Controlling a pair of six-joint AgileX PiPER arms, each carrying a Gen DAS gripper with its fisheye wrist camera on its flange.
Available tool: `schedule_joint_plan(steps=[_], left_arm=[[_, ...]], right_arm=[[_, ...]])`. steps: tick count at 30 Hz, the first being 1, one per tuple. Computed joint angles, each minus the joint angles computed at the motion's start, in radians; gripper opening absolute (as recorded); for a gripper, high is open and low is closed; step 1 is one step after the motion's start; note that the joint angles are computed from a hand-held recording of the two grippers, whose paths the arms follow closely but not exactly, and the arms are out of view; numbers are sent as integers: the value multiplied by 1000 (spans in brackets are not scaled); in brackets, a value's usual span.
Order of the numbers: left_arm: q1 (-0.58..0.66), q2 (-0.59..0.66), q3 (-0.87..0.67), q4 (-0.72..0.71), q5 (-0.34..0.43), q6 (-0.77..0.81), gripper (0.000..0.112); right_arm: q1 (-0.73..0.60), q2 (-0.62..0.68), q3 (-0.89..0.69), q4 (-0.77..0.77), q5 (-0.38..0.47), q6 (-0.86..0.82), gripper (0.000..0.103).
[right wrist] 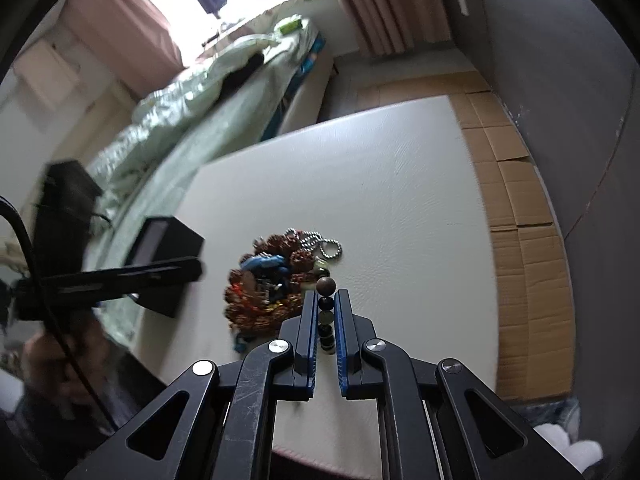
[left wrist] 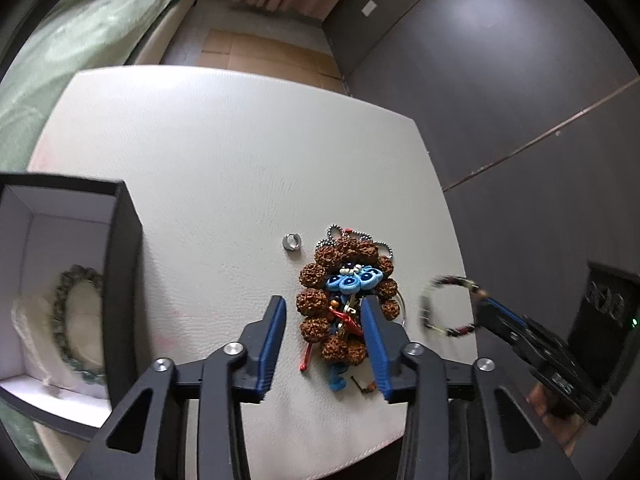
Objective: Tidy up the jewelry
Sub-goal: 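Grasp the dark bead bracelet with the right tool while the left tool grasps the brown bead bracelet, then lower the brown bracelet into the box with the left tool while the right tool releases the dark bracelet there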
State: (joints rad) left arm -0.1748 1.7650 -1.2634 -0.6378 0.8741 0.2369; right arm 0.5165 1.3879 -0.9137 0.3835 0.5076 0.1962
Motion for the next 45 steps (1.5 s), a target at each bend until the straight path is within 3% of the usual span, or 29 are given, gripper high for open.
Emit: schedule_joint_plan(steps=[2, 5, 13, 16, 19, 25, 36, 45], left_arm=[[-6, 12, 4, -3, -12, -9, 38], [-22, 26, 8, 17, -35, -41, 38], [-29, 43, 40, -32, -110, -32, 38], [7, 39, 100, -169, -121, 82, 27], [24, 33, 119, -203, -116, 123, 20], [47, -34, 135, -272, -84, 218, 20], [15, -142, 64, -234, -14, 220, 20], [97, -223, 28, -252, 73, 245, 20]], right_arm=[[16, -17, -1, -37, -5, 61, 9], [-1, -63, 38, 51, -31, 19, 9], [49, -125, 87, -25, -84, 167, 9], [57, -124, 103, -26, -97, 183, 9], [62, -125, 117, -18, -107, 190, 9], [87, -122, 112, -57, -113, 247, 9], [135, -129, 70, -207, -108, 398, 9], [185, -103, 10, -305, -101, 492, 9]])
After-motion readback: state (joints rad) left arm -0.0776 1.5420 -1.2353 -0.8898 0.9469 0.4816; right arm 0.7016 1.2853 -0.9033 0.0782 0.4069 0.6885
